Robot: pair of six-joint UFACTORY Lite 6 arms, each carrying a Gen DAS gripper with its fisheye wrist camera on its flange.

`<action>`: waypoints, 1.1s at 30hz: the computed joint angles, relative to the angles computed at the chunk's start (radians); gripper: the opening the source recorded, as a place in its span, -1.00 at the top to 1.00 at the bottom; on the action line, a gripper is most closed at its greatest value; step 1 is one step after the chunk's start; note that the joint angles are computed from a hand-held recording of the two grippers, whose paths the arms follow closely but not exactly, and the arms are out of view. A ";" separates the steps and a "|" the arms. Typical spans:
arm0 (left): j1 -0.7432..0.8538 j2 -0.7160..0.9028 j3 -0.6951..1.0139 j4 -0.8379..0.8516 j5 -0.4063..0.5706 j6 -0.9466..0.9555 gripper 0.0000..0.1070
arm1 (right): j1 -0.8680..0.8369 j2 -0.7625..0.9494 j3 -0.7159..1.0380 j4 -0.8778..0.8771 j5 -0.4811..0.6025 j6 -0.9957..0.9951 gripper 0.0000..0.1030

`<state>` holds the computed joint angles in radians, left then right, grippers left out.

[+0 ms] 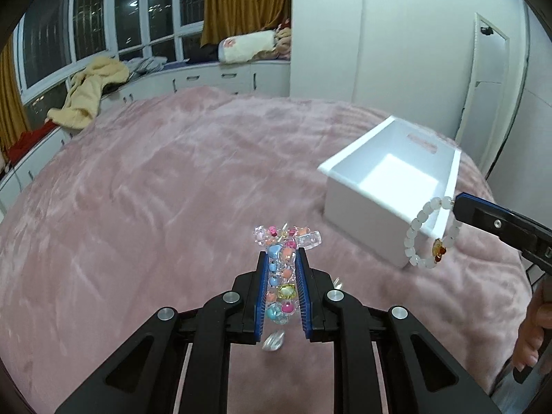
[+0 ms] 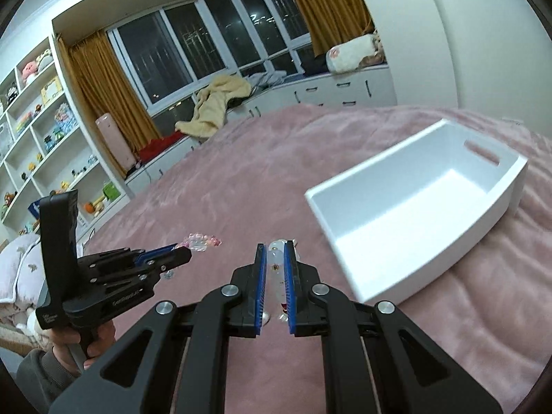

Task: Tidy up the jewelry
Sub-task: 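Carry both bracelets into the white box and open both tools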

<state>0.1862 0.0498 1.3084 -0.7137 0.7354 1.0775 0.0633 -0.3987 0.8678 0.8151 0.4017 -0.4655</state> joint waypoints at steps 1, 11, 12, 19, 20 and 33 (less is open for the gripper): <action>-0.030 0.012 0.032 0.012 -0.002 -0.032 0.61 | -0.027 0.015 0.027 0.002 0.018 -0.015 0.79; -0.302 0.230 0.389 0.203 -0.019 -0.381 0.61 | -0.305 0.216 0.252 0.164 0.189 -0.261 0.79; -0.326 0.257 0.424 0.227 -0.022 -0.415 0.61 | -0.328 0.250 0.281 0.164 0.201 -0.277 0.79; -0.498 0.500 0.682 0.378 -0.025 -0.643 0.61 | -0.443 0.470 0.453 0.194 0.248 -0.381 0.79; -0.513 0.529 0.709 0.397 -0.022 -0.667 0.61 | -0.452 0.501 0.474 0.192 0.250 -0.387 0.79; -0.634 0.818 0.936 0.524 0.023 -0.835 0.61 | -0.510 0.837 0.669 0.205 0.307 -0.435 0.79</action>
<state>-0.4482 0.8676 2.2440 -0.1899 0.7586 0.2420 -0.4471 0.4386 1.5368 1.0199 0.7083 -0.9009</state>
